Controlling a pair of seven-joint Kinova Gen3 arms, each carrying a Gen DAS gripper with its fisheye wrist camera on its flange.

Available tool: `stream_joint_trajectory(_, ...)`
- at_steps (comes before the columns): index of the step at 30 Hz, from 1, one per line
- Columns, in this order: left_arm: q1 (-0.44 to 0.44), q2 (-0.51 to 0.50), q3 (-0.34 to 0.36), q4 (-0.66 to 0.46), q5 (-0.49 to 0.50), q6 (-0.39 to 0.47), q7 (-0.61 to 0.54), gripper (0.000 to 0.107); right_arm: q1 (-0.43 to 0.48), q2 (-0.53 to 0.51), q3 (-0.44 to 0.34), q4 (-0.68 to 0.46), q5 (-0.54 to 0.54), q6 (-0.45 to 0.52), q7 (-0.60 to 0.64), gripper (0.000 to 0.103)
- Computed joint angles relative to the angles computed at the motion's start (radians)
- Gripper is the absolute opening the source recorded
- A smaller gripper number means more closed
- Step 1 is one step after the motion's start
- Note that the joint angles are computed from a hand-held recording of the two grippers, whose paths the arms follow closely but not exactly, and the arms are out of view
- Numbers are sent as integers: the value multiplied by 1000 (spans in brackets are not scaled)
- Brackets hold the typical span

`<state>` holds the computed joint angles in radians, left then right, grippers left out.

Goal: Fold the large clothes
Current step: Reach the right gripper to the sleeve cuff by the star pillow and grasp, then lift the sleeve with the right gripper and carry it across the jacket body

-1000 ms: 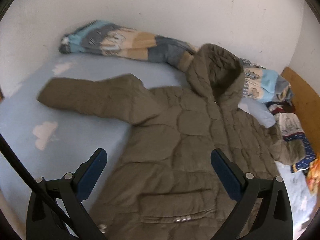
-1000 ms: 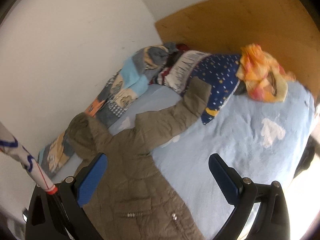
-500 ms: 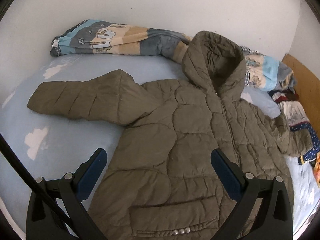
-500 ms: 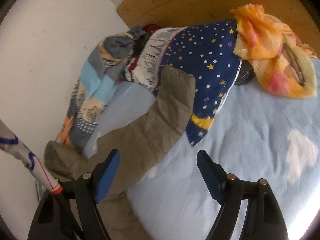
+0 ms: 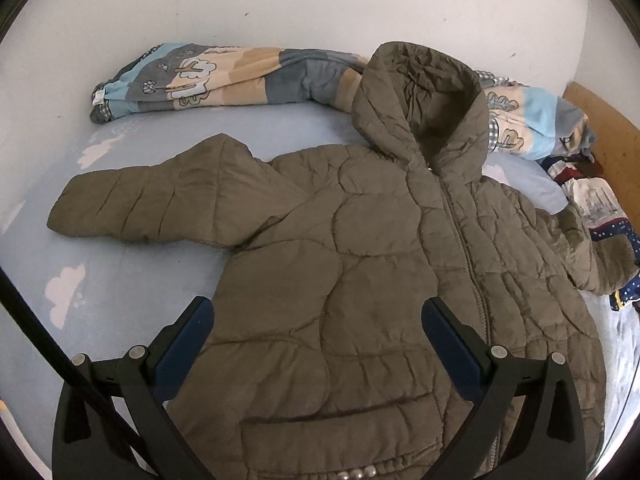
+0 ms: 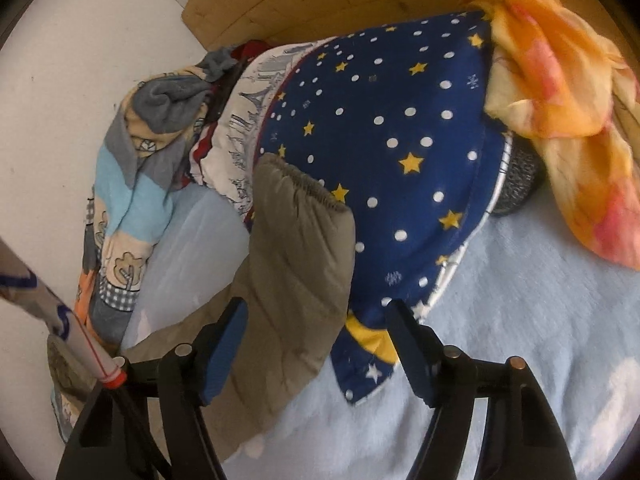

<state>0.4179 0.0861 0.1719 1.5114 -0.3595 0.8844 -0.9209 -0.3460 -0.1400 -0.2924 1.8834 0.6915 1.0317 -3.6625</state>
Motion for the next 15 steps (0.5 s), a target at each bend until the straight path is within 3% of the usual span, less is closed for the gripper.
stream_joint_trajectory(5,-6,12,-3,-9,23,8,-16,103,25,20,42,12,-9,-69,39,61)
stream_joint_trajectory(8,-5,15,-6,-11,27,9,-22,103,36,49,68,-8,-32,-74,106,60)
stream_joint_trajectory(10,1,17,-6,-12,17,12,-16,103,59,60,72,-10,-58,-100,149,48)
stream_joint_trajectory(11,2,20,-6,-14,15,15,-18,103,43,74,95,-20,-74,-95,175,25)
stream_joint_trajectory(13,3,23,-7,-18,16,16,-23,103,15,89,103,-42,-64,-49,178,18)
stream_joint_trajectory(15,5,22,-8,-17,16,15,-22,103,10,86,56,-56,-11,13,116,15)
